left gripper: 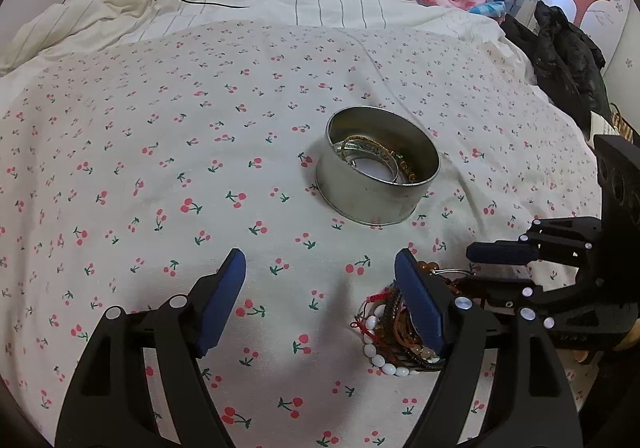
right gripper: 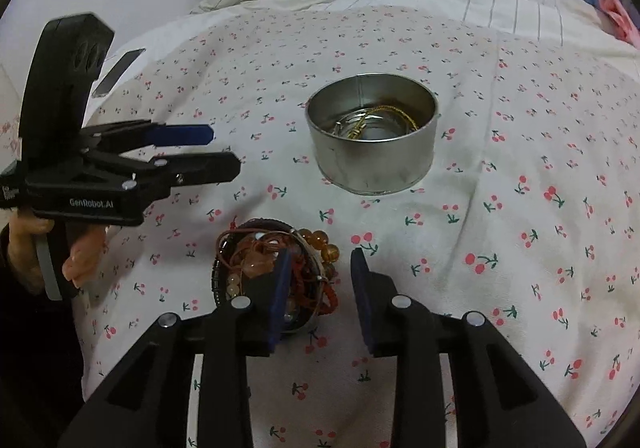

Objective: Organize jewelry

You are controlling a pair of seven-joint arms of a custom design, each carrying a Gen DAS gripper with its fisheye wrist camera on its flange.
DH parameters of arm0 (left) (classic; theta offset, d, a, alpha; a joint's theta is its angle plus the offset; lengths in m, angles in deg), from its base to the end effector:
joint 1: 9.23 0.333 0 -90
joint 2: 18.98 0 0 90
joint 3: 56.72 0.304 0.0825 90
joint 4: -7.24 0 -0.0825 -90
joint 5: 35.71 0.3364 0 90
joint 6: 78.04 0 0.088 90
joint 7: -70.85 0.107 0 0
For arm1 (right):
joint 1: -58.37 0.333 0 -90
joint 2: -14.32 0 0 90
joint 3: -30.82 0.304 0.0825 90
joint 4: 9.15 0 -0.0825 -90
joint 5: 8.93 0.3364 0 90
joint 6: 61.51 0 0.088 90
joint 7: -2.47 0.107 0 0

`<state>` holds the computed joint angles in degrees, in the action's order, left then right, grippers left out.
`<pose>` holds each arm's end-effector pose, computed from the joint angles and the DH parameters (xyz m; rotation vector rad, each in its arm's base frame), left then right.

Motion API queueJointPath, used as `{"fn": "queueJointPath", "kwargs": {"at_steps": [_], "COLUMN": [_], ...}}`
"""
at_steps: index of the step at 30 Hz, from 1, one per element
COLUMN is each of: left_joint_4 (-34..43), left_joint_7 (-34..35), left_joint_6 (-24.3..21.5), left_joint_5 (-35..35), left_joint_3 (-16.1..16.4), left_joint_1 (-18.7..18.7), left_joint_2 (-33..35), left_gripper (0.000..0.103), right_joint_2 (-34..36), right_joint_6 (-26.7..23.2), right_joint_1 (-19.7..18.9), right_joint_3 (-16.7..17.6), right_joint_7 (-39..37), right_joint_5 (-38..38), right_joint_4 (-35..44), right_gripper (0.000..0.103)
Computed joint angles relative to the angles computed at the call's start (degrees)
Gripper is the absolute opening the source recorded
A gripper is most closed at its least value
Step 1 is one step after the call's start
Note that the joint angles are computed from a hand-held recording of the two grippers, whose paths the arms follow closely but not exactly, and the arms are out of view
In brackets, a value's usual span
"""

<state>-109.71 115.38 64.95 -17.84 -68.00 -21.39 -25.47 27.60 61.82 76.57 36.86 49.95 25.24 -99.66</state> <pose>0.4781 -0.2140 0.5597 -2.0653 1.7171 -0.6917 0.5557 0.2679 0.5466 -2.3497 0.8063 0.0873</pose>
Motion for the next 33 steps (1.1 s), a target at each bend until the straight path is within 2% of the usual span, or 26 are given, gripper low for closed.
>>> {"fn": "queueJointPath", "kwargs": {"at_steps": [2, 3, 5, 9, 15, 21, 23, 25, 28, 30, 33], "left_joint_4": [-0.06, -0.07, 0.00, -0.11, -1.02, -1.88, -0.98, 0.48, 3.39, 4.03, 3.07], "left_joint_7": [0.14, 0.26, 0.40, 0.18, -0.18, 9.36, 13.51, 15.82, 11.77, 12.22, 13.01], "left_joint_6": [0.15, 0.16, 0.06, 0.02, 1.29, 7.28, 7.65, 6.19, 1.64, 0.83, 3.06], "left_joint_5": [-0.29, -0.34, -0.30, -0.31, -1.93, -5.00, -3.80, 0.63, 11.35, 11.66, 9.10], "left_joint_3": [0.04, 0.06, 0.03, 0.08, 0.56, 0.36, -0.56, -2.10, -4.03, -3.93, -3.19], "left_joint_1": [-0.02, -0.01, -0.02, 0.10, 0.29, -1.77, -2.88, -3.69, -4.22, -4.60, -4.49], "left_joint_2": [-0.04, -0.04, 0.01, -0.02, -0.46, -0.34, 0.43, 1.69, 4.20, 4.92, 4.42], "left_gripper": [0.073, 0.073, 0.074, 0.074, 0.074, 0.074, 0.074, 0.074, 0.074, 0.074, 0.074], "right_joint_2": [0.28, 0.27, -0.32, -1.80, -1.86, -1.61, -1.51, -1.32, -0.87, -0.84, -0.47], "right_joint_6": [-0.15, 0.14, 1.27, 2.39, 0.68, 3.61, 4.48, 4.63, 4.15, 3.95, 3.39], "right_joint_1": [0.27, 0.45, 0.60, -0.01, -1.86, -3.03, -3.79, -4.44, -5.14, -5.11, -5.11], "right_joint_3": [0.06, 0.10, 0.27, 0.47, 0.18, -0.74, -0.99, -1.07, -0.93, -0.74, -0.62], "right_joint_7": [0.09, 0.00, -0.77, -2.81, -3.75, -1.14, 0.04, 0.89, 1.64, 1.69, 1.75], "right_joint_5": [-0.54, -0.81, -0.45, 2.78, 8.64, 10.09, 11.21, 12.00, 12.93, 12.68, 12.13], "right_joint_4": [0.09, -0.12, -1.01, -1.89, -0.36, 0.80, 1.12, 1.55, 2.47, 2.55, 3.02], "right_gripper": [0.016, 0.015, 0.007, 0.007, 0.007, 0.007, 0.007, 0.007, 0.007, 0.007, 0.007]}}
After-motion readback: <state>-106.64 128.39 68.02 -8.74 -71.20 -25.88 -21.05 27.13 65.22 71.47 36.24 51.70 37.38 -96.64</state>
